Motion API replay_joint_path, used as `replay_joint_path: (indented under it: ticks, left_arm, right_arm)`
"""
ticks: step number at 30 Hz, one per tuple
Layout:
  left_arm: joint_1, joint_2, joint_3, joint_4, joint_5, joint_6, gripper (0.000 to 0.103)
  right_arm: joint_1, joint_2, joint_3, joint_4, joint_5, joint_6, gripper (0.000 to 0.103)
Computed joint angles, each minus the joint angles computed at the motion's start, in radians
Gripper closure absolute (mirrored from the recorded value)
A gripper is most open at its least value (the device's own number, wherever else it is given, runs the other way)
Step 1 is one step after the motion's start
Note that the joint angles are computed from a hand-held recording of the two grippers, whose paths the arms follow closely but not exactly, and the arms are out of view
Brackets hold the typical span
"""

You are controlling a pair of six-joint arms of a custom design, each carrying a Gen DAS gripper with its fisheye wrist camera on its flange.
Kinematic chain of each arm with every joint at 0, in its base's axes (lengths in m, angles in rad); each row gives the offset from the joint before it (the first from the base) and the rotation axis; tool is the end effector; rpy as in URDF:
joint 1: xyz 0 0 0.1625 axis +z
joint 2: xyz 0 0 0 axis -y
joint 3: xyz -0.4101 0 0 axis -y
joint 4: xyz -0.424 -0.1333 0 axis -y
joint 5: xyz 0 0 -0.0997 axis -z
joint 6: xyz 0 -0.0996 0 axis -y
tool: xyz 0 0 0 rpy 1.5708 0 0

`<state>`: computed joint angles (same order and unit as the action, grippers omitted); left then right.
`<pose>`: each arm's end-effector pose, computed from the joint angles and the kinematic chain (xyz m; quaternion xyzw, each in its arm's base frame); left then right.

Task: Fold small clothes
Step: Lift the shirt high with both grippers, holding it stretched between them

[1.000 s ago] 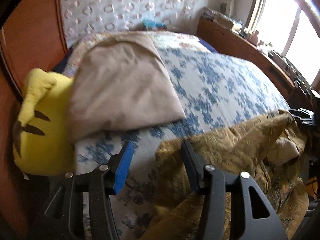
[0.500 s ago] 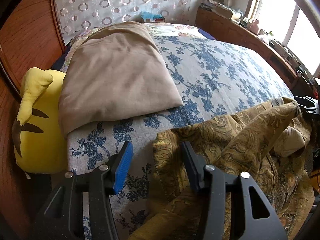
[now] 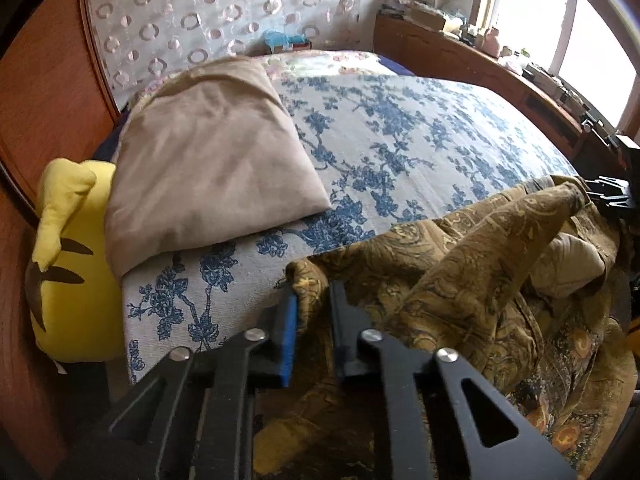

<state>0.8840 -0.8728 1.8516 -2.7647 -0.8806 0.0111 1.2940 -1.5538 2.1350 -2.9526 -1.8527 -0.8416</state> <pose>-0.2372 -0.5995 0.0711 0.2858 0.8916 -0.2068 0.2838 -0.0349 -0.5093 0.3447 0.2015 -0.8909 0.2584 0.3144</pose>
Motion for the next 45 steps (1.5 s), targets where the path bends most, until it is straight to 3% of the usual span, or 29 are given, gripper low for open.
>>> replay_joint_path:
  ticks: [3, 5, 7, 14, 20, 25, 29, 41, 44, 45]
  left_arm:
    - [-0.024, -0.014, 0.058, -0.129, 0.000, 0.019, 0.093]
    - [-0.042, -0.027, 0.092, -0.201, 0.007, 0.023, 0.094]
    - [-0.064, -0.050, 0.124, -0.261, 0.000, 0.018, 0.094]
    - [-0.174, -0.138, 0.176, -0.409, 0.023, 0.062, 0.095]
    - [-0.258, -0.199, 0.148, -0.492, 0.003, 0.148, 0.095]
    - [-0.317, -0.203, 0.079, -0.576, 0.052, 0.275, 0.096]
    - [-0.345, -0.210, 0.037, -0.643, 0.080, 0.356, 0.096]
    - [-0.409, -0.235, 0.002, -0.832, 0.137, 0.564, 0.096]
    - [-0.389, -0.228, -0.012, -0.825, 0.131, 0.560, 0.096]
    - [-0.377, -0.223, -0.018, -0.810, 0.130, 0.549, 0.096]
  right_arm:
    - [-0.001, -0.008, 0.010, -0.003, 0.009, -0.003, 0.060]
    - [-0.004, -0.026, 0.030, -0.003, 0.031, -0.006, 0.085]
    - [-0.005, -0.055, 0.060, -0.010, 0.054, -0.023, 0.090]
    - [0.037, -0.261, 0.125, 0.055, 0.207, -0.046, 0.093]
    - [0.129, -0.416, 0.123, 0.084, 0.307, -0.039, 0.093]
    - [0.234, -0.487, 0.074, 0.103, 0.349, -0.051, 0.093]
    - [0.337, -0.508, 0.025, 0.090, 0.327, -0.072, 0.094]
    - [0.569, -0.547, -0.001, -0.001, 0.130, -0.108, 0.094]
    - [0.597, -0.537, 0.023, -0.056, 0.090, -0.134, 0.094]
    - [0.583, -0.488, 0.039, -0.118, 0.092, -0.142, 0.094]
